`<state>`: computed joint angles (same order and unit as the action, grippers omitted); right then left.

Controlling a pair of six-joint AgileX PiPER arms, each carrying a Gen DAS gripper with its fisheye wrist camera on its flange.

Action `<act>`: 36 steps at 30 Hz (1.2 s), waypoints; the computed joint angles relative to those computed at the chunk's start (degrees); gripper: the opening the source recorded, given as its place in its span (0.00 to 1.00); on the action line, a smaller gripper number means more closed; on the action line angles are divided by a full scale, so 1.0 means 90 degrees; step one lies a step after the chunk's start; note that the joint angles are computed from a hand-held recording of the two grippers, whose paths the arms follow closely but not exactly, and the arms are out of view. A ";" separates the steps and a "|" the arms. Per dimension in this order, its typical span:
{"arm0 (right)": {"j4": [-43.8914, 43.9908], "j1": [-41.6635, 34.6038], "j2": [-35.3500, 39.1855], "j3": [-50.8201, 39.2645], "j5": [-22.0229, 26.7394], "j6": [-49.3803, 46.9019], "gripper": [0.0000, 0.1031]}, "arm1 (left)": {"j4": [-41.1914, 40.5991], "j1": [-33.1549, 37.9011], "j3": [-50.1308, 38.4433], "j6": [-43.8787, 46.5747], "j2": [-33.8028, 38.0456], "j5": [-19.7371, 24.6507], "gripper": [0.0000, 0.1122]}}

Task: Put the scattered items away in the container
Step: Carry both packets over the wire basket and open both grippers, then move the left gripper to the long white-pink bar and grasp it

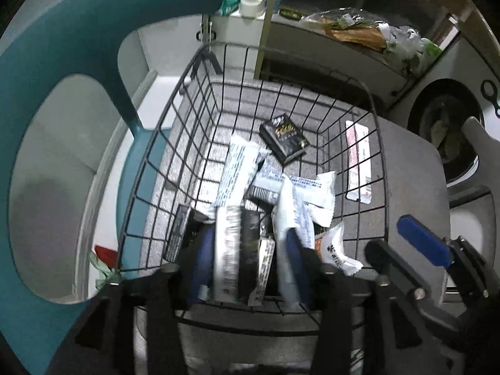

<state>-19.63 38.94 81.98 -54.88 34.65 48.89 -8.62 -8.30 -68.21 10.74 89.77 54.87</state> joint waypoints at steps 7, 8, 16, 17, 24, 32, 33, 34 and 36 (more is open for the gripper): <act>0.0171 -0.0671 -0.0962 0.0421 0.0216 -0.0348 0.43 | -0.0058 -0.0494 -0.0201 -0.0244 -0.0294 0.0162 0.57; 0.0166 -0.0743 -0.1106 0.0486 0.0277 -0.0359 0.44 | -0.0006 -0.0636 -0.0241 -0.0347 -0.0311 0.0174 0.57; 0.1313 -0.2515 -0.2191 0.1346 0.0380 -0.1977 0.44 | 0.0356 -0.2199 -0.0565 -0.1224 -0.0090 0.0113 0.57; 0.1462 -0.2773 -0.2274 0.1463 0.0358 -0.2215 0.44 | 0.0400 -0.2415 -0.0633 -0.1368 -0.0001 0.0102 0.57; 0.2917 -0.4786 -0.2461 0.2114 0.0063 -0.4470 0.44 | 0.0838 -0.3510 -0.1221 -0.2231 0.0956 -0.0238 0.57; 0.4754 -0.6096 -0.1703 0.2658 -0.0719 -0.6866 0.44 | 0.1336 -0.3930 -0.2214 -0.3039 0.2565 -0.0563 0.57; 0.4954 -0.6161 -0.1578 0.2710 -0.0834 -0.7109 0.44 | 0.1386 -0.3934 -0.2326 -0.3106 0.2739 -0.0577 0.57; 0.5140 -0.6201 -0.1445 0.2746 -0.0943 -0.7325 0.44 | 0.1487 -0.3946 -0.2434 -0.3229 0.2914 -0.0586 0.57; 0.5535 -0.6281 -0.1199 0.2808 -0.1094 -0.7786 0.44 | 0.1669 -0.3953 -0.2581 -0.3402 0.3181 -0.0628 0.57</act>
<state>30.18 -17.59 71.19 -29.60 24.80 -21.19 6.40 -43.88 -91.43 -19.87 118.39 49.22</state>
